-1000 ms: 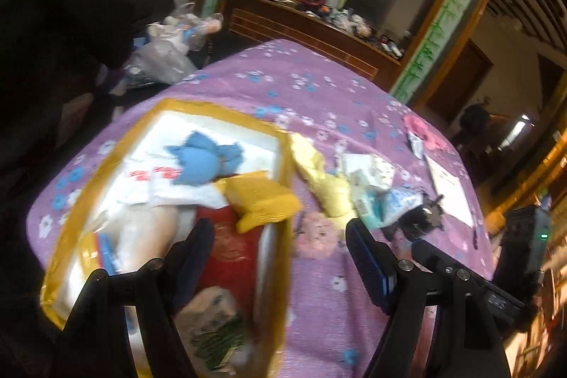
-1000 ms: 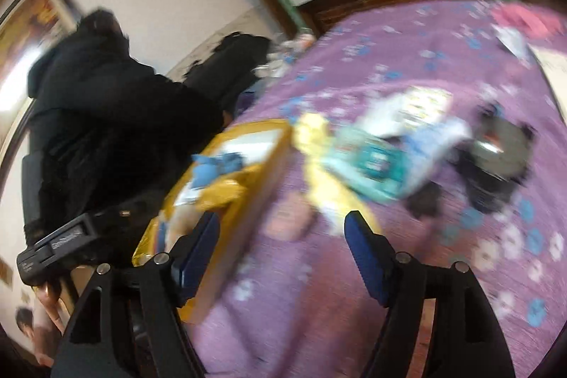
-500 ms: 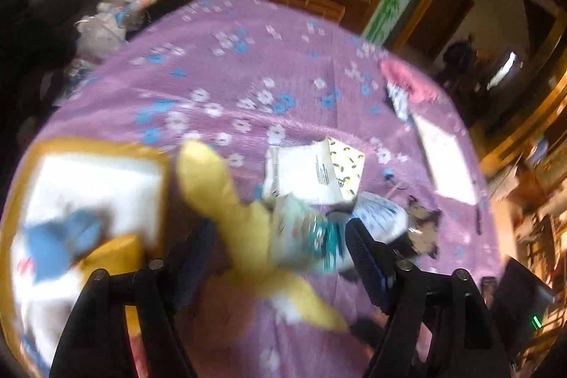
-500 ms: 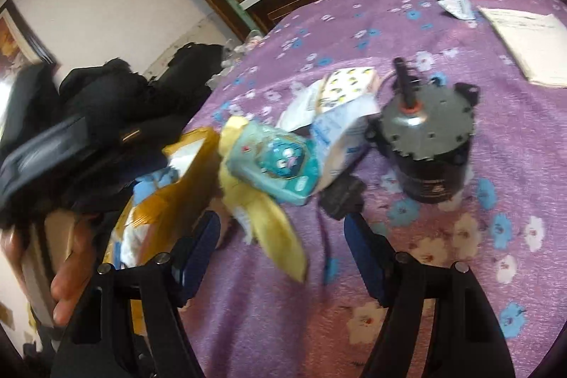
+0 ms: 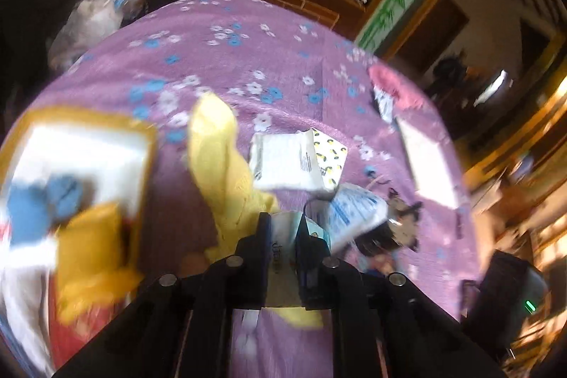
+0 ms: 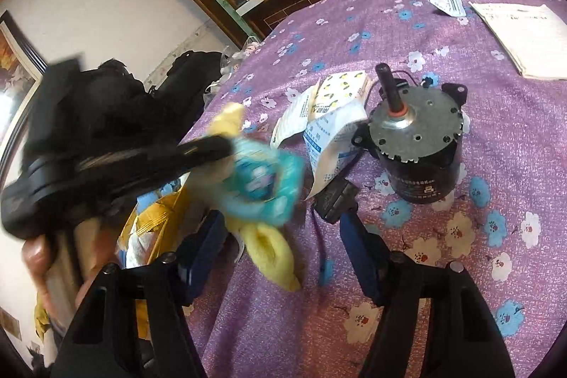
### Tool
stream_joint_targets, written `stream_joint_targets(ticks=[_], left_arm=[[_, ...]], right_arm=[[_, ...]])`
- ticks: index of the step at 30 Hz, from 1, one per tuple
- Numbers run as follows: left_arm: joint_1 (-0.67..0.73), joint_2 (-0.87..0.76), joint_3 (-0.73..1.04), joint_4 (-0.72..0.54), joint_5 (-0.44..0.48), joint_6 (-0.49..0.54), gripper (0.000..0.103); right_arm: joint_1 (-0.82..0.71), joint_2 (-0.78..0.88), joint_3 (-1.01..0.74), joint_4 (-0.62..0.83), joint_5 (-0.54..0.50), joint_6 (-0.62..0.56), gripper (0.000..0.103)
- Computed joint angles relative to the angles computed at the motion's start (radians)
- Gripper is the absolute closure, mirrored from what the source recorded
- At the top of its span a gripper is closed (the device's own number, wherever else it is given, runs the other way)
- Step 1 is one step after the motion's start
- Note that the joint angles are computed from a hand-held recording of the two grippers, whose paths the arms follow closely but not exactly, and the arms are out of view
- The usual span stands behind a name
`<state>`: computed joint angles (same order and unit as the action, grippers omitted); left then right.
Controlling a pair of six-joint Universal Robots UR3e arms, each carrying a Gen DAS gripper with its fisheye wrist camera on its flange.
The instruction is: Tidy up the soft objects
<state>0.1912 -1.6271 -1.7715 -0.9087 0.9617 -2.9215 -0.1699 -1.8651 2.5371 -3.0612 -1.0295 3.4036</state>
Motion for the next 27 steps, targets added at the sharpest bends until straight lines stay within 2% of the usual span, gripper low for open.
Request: stream_joint_targets(ticks=[4,5,8,11,14,16,19,21,22,24,26,27], left_arm=[[0.192,0.173,-0.107,-0.192,-0.122,0.122,0.093],[0.243,0.219,-0.127,-0.255,-0.151,0.166,0.093],[0.407,0.352,-0.148,-0.529,-0.262,0.363,0.093],[0.501,0.417,-0.150,-0.671,-0.300,0.497,0.093],[0.541,0.387,-0.120,-0.801,-0.312,0.590,0.093],[0.545,0.354,-0.117,-0.825,-0.312,0.609,0.093],[0.518,0.305,-0.115,-0.829,-0.316,0.606,0.093],[0.452,0.276,-0.130,-0.734,-0.321,0.532,0.093],[0.432,0.263,-0.128,-0.712,-0.325,0.517,0.093],[0.361,0.230,-0.137,-0.612,-0.343,0.452,0.093],[0.248,0.146,-0.110,-0.445,-0.337,0.327,0.093],[0.218,0.113,-0.086,-0.419,-0.339,0.304,0.093]], right_arm=[[0.016,0.007,-0.020,0.002,-0.015,0.032,0.041],[0.038,0.017,-0.043,0.003,-0.047,0.060,0.041],[0.153,0.105,-0.181,0.060,-0.227,0.185,0.041],[0.222,0.211,-0.301,0.095,-0.367,0.303,0.046],[0.275,0.318,-0.386,0.105,-0.487,0.384,0.054],[0.303,0.371,-0.413,0.099,-0.549,0.408,0.072],[0.324,0.357,-0.380,0.062,-0.600,0.408,0.080],[0.340,0.342,-0.372,0.062,-0.624,0.394,0.086],[0.332,0.314,-0.329,0.022,-0.590,0.376,0.086],[0.345,0.281,-0.279,-0.016,-0.597,0.355,0.087],[0.342,0.236,-0.181,-0.106,-0.582,0.328,0.088],[0.327,0.216,-0.128,-0.157,-0.556,0.321,0.088]])
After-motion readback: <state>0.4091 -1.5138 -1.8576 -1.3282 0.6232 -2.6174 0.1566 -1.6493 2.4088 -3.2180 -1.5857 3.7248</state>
